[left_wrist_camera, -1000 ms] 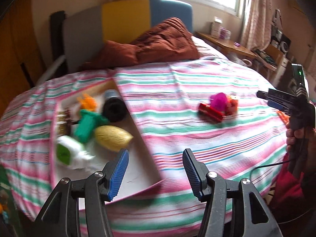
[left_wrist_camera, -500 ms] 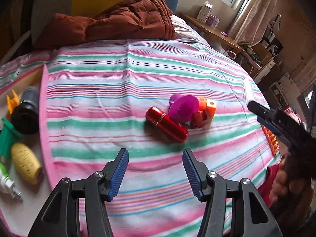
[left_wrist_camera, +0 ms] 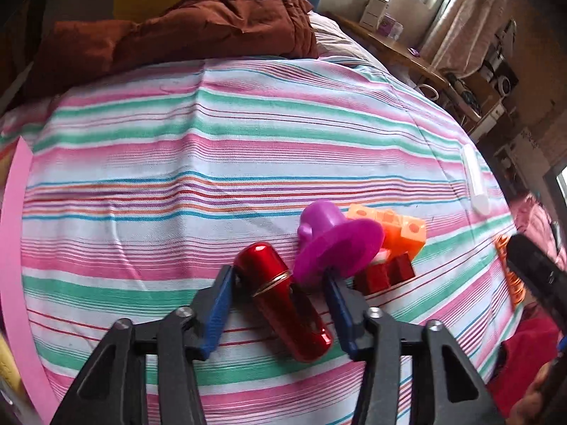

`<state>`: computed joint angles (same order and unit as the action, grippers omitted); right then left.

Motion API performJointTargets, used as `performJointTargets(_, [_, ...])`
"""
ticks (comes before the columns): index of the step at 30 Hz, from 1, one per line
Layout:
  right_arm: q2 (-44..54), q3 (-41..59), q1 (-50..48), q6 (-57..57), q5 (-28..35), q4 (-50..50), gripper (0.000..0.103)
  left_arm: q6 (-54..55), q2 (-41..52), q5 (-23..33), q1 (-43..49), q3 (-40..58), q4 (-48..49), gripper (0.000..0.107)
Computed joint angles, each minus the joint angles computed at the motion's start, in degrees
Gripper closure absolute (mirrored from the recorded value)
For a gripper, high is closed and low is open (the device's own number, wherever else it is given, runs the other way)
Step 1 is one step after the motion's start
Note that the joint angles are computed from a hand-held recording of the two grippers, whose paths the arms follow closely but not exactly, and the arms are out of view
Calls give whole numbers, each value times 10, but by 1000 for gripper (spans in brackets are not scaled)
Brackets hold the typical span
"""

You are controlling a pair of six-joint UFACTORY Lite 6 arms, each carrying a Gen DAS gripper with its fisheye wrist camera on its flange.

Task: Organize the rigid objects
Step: 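Close the left tool on the red cylinder and lift it, then grasp the red block with the right tool while the left tool holds the red cylinder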

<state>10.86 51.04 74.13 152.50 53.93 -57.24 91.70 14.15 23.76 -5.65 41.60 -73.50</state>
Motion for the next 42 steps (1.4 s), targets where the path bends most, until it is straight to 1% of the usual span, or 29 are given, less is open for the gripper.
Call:
performJointTargets(2, [0, 0, -1, 1, -3, -1, 35, 13, -4, 26, 30, -6, 19, 75])
performJointTargets(4, [3, 1, -1, 1, -7, -2, 35, 31, -20, 44, 63, -24, 40, 81])
performJointTargets(9, [17, 9, -4, -4, -19, -2, 35, 119, -98, 89, 161, -110, 78, 81])
performJointTargets(13, [26, 6, -11, 7, -49, -20, 35, 169, -150, 135, 263, -163, 128, 81])
performJointTargets(17, [62, 34, -18, -21, -85, -44, 35, 211, -180, 151, 316, -193, 143, 81])
performJointTargets(19, [94, 71, -18, -66, -86, -41, 35, 244, -182, 152, 326, -202, 132, 81])
performJointTargets(21, [141, 132, -13, -148, -59, -16, 35, 243, -174, 157, 330, -195, 134, 81])
performJointTargets(22, [161, 156, -13, -178, -54, -11, 35, 241, -163, 163, 338, -186, 142, 81])
performJointTargets(27, [229, 239, -41, -275, -60, 2, 35, 230, -141, 179, 346, -168, 153, 81])
performJointTargets(29, [248, 259, -61, -309, -82, 6, 35, 228, -135, 185, 351, -164, 156, 81])
performJointTargets(30, [264, 278, -70, -337, -80, 19, 36, 226, -133, 186, 353, -162, 157, 81])
performJointTargets(31, [283, 300, -79, -371, -72, 37, 37, 226, -131, 187, 353, -163, 156, 81])
performJointTargets(32, [298, 316, -86, -399, -64, 55, 57, 229, -127, 187, 354, -161, 154, 81])
performJointTargets(33, [304, 321, -92, -418, -66, 69, 68, 233, -127, 187, 356, -162, 152, 81])
performJointTargets(36, [278, 292, -82, -404, -72, 63, 71, 237, -124, 187, 350, -164, 141, 80])
performJointTargets(39, [225, 236, -54, -356, -90, 54, 71, 229, -101, 200, 357, -149, 144, 80])
performJointTargets(42, [188, 191, -19, -297, -108, 48, 71, 233, -103, 197, 353, -153, 137, 80])
